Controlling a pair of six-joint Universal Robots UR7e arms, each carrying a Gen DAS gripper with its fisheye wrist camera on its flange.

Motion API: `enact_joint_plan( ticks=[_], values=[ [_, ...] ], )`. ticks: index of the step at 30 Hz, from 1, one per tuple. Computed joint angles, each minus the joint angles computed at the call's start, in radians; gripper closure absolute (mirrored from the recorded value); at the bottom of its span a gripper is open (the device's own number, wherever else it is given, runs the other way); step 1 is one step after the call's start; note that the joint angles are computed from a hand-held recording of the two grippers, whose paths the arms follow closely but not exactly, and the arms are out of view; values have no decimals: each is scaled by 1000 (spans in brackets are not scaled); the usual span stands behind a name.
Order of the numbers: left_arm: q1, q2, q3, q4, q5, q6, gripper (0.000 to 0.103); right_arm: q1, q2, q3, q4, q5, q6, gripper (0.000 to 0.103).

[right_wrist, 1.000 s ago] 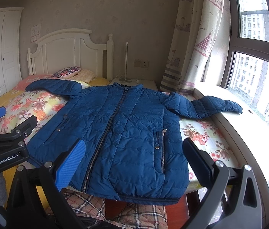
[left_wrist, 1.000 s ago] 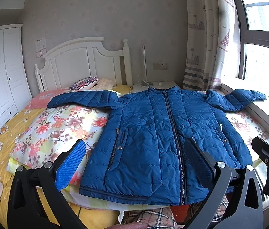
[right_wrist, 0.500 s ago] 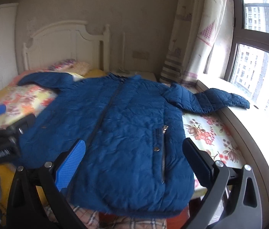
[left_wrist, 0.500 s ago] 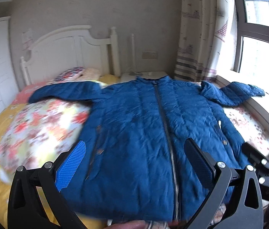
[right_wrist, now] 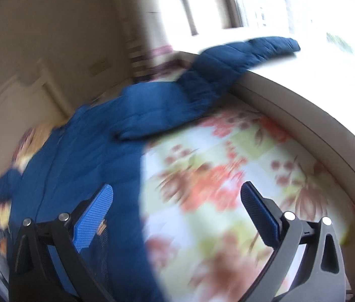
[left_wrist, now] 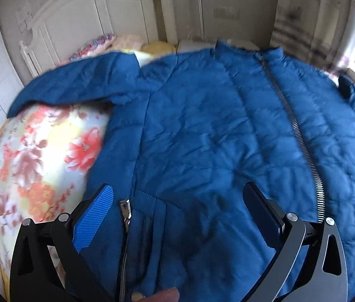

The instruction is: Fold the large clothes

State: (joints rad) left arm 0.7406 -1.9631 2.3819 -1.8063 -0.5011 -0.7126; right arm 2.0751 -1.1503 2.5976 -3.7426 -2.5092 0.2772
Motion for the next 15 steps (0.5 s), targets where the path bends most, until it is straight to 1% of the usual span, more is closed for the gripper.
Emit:
enact_joint_plan(
  ticks=[2, 3, 4, 5, 9, 12, 13, 15],
  values=[
    [58, 34, 9, -108, -28, 89, 4, -98, -10, -23, -51, 52, -67, 2],
    [75, 34, 27, -176, -39, 133, 4, -135, -11, -42, -55, 72, -90, 2],
    [77, 24, 40, -217, -43, 154, 4, -186, -15, -70, -55, 106, -120, 3],
    [83, 15, 49, -251, -53, 175, 4, -209, -17, -93, -37, 120, -119, 3],
    [98, 22, 51, -288, -62, 197, 4, -309, -14, -196, 18, 160, -131, 3],
    [108, 44, 37, -282, -61, 162, 4, -348, 2, -257, 69, 150, -108, 5],
    [110, 52, 31, -278, -59, 154, 4, -359, 6, -275, 89, 151, -99, 10],
    [116, 62, 26, -286, -56, 165, 4, -367, 15, -298, 98, 163, -112, 40]
  ],
)
